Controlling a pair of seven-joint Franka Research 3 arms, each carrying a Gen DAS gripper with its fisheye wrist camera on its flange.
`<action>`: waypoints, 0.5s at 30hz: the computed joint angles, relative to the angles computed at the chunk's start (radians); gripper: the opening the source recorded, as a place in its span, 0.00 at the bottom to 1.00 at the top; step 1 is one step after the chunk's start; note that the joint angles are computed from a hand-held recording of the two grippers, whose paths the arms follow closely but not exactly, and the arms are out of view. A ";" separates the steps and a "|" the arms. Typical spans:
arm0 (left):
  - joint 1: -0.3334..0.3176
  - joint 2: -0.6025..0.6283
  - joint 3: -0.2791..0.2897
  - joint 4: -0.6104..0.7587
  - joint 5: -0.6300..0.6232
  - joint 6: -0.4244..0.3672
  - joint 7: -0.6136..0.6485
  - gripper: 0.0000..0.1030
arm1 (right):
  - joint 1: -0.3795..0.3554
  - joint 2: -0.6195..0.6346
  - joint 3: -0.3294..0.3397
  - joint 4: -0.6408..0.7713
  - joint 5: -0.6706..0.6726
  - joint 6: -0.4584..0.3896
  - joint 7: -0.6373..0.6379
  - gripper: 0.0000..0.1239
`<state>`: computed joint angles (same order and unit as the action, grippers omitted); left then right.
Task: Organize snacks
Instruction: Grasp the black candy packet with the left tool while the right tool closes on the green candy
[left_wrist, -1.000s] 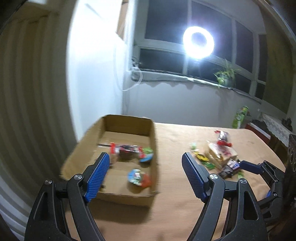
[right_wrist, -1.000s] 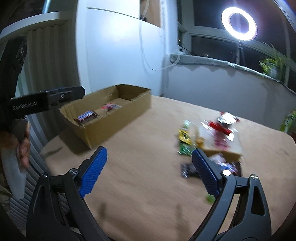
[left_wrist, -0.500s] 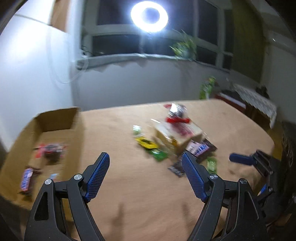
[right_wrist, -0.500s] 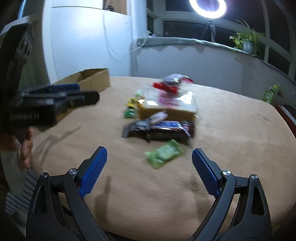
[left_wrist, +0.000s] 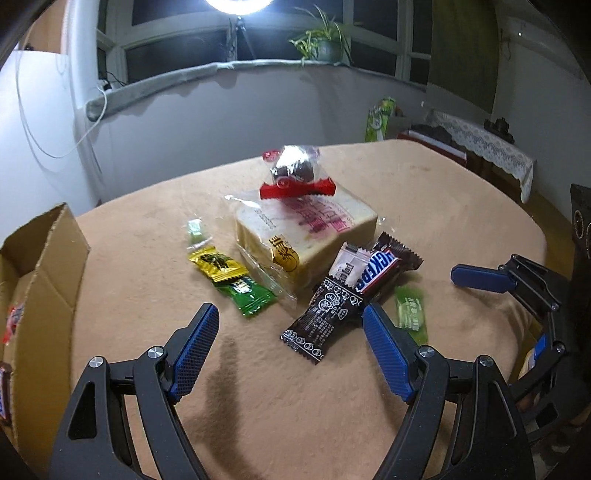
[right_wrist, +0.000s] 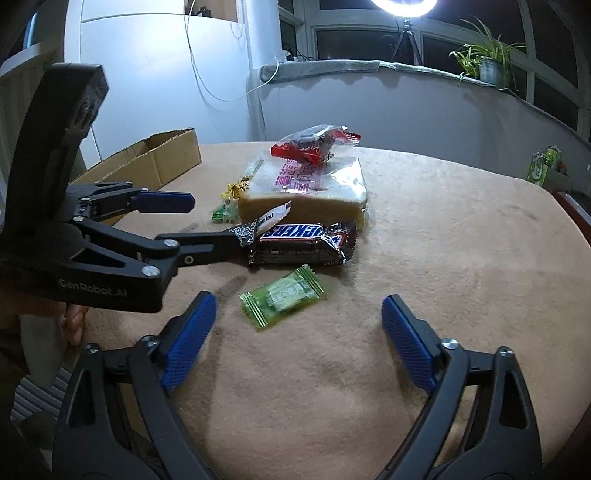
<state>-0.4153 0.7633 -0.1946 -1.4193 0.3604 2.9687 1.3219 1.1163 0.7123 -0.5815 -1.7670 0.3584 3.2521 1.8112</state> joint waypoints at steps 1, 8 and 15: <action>0.006 0.007 -0.010 0.012 -0.004 -0.015 0.011 0.78 | -0.012 0.002 0.011 0.010 -0.005 -0.008 -0.005 0.68; 0.023 0.036 -0.051 0.056 -0.038 -0.078 0.081 0.64 | -0.016 0.019 0.001 0.029 -0.045 -0.025 0.007 0.61; 0.028 0.040 -0.068 0.062 -0.070 -0.094 0.138 0.48 | -0.016 0.019 -0.004 0.026 -0.067 -0.023 0.010 0.51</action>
